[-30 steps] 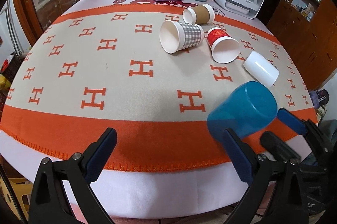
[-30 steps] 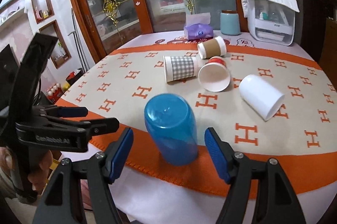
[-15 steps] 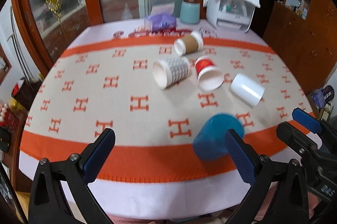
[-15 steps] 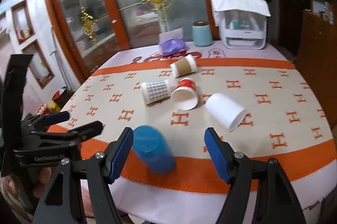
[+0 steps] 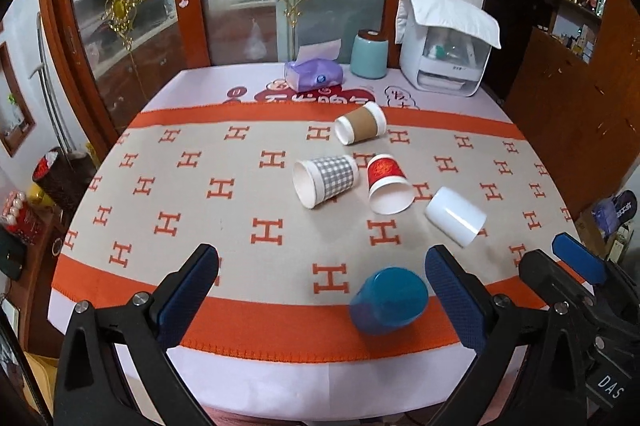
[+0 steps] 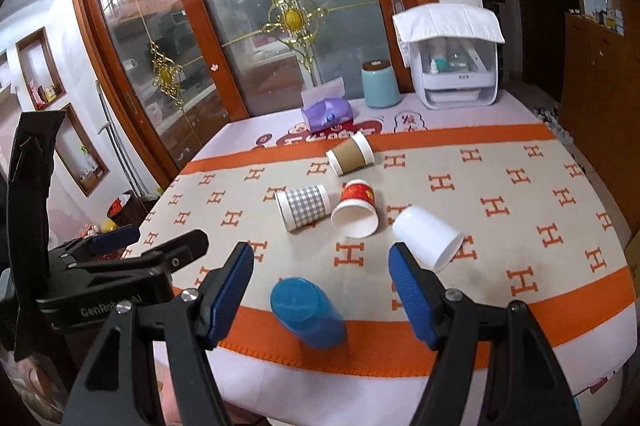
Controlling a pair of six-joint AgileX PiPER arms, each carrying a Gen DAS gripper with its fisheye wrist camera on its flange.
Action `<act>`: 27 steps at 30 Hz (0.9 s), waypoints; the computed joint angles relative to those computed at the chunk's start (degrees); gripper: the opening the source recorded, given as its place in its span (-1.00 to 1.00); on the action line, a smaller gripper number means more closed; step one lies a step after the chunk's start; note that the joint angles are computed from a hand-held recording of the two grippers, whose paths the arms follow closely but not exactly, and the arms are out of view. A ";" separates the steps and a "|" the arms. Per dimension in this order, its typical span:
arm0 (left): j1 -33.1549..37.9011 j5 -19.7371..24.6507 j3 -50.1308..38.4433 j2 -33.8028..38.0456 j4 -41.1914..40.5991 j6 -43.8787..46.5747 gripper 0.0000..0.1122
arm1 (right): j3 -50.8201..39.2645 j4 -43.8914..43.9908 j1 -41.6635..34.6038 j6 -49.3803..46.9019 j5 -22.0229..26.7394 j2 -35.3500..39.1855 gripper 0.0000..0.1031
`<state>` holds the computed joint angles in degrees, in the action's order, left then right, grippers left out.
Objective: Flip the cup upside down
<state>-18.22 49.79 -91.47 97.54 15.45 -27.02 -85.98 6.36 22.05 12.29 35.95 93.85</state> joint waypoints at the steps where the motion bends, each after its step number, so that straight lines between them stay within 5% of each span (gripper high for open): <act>1: -0.32 -0.18 0.03 -0.13 0.69 -0.55 0.82 | -0.22 -0.40 0.11 0.32 -0.03 0.01 0.36; 27: -0.27 -2.16 0.90 0.26 1.04 -2.13 0.82 | -2.30 -3.47 0.91 2.86 0.34 1.50 0.36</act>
<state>-18.49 47.63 -90.57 97.80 16.50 -29.15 -88.28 2.89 22.96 15.15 36.29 95.35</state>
